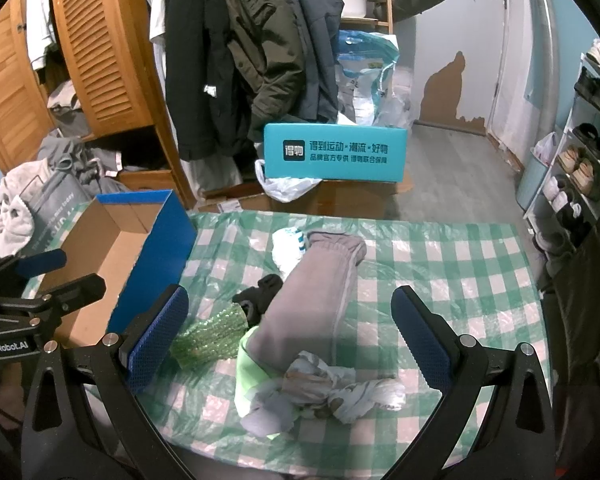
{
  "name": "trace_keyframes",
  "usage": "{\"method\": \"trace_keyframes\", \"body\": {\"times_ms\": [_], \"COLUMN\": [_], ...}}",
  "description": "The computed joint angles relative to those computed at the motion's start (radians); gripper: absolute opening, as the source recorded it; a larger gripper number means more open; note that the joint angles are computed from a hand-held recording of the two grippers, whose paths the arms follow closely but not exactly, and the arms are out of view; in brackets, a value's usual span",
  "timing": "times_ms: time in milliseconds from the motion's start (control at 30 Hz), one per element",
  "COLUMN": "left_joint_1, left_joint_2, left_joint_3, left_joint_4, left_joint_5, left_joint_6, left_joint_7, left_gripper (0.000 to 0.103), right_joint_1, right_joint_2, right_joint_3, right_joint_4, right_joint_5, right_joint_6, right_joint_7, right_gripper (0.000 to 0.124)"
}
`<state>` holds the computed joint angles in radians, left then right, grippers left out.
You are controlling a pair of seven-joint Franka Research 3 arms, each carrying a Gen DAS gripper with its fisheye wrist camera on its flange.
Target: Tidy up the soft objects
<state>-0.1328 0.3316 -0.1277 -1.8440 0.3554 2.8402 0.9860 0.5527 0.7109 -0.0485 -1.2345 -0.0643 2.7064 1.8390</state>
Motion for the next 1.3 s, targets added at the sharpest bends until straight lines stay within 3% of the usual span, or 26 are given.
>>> {"method": "trace_keyframes", "body": {"times_ms": [1300], "left_joint_1": [-0.01], "left_joint_2": [0.002], "left_joint_3": [0.007], "left_joint_4": [-0.009], "left_joint_5": [0.031], "left_joint_6": [0.001], "left_joint_7": [-0.023], "left_gripper": [0.088], "right_joint_1": [-0.004], "right_joint_2": [-0.002], "right_joint_3": [0.004], "right_joint_4": [0.005], "right_joint_5": [0.008], "right_joint_6": [-0.008], "right_joint_7": [-0.007], "right_gripper": [0.1]}}
